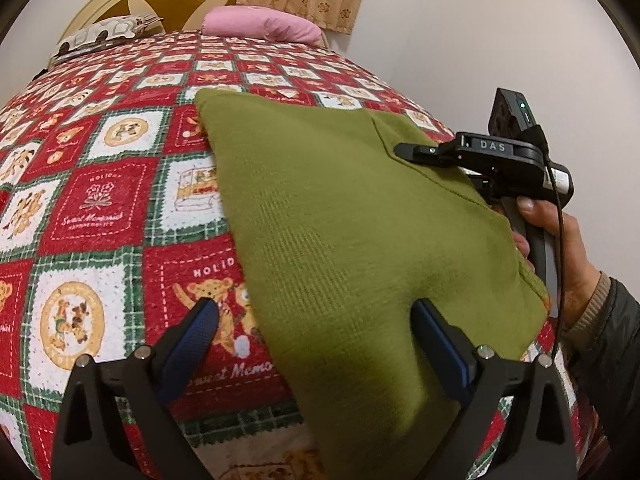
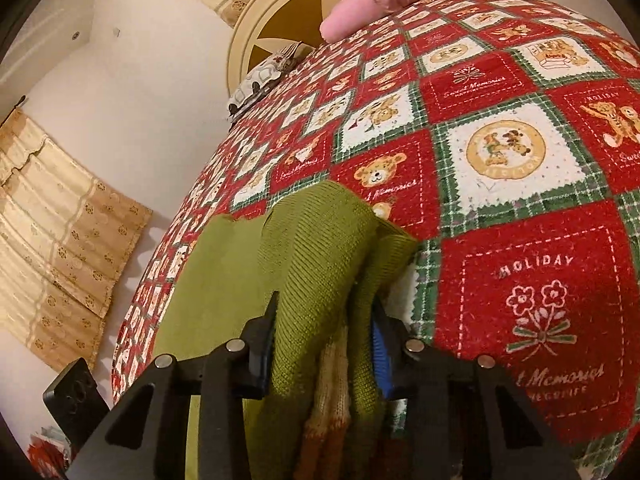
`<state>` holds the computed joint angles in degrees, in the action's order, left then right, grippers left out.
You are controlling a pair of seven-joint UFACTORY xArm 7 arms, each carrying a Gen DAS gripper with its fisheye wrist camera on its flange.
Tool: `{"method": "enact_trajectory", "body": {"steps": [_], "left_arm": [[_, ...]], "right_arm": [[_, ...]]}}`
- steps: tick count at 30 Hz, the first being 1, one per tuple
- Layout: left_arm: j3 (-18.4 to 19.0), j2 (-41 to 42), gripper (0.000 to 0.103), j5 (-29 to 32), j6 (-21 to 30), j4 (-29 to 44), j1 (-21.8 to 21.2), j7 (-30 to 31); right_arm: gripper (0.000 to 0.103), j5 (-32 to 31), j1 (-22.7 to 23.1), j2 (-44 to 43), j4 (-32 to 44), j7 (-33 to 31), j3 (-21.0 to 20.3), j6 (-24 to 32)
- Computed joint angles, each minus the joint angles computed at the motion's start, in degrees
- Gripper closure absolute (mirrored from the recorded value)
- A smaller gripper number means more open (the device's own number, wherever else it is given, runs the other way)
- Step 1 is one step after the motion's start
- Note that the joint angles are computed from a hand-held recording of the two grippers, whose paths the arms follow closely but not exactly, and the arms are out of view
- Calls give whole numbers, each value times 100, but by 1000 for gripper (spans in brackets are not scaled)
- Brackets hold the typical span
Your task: Fold small clothes
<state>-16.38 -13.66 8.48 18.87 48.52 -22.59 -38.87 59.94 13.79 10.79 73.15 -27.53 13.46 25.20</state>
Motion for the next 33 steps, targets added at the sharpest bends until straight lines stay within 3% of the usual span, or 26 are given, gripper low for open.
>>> {"method": "enact_trajectory", "body": {"steps": [2, 5, 8, 13, 22, 33], "left_arm": [[30, -1, 8, -52, 14, 11, -36, 66], [323, -1, 32, -707, -26, 29, -390, 716], [276, -17, 38, -882, 196, 133, -360, 733], [125, -128, 61, -756, 480, 241, -224, 588], [-74, -405, 70, -224, 1022, 395, -143, 398], [-163, -1299, 73, -369, 1504, 7, -238, 479]], "right_arm": [[65, -63, 21, -13, -15, 53, -7, -40], [71, -391, 127, -98, -110, 303, -21, -233], [75, -809, 255, -214, -218, 609, -25, -454], [76, -1270, 362, -389, -384, 1105, -33, -699], [76, -910, 542, -945, -787, 1052, -45, -857], [76, -934, 1291, -1542, -1252, 1334, -141, -1174]]}}
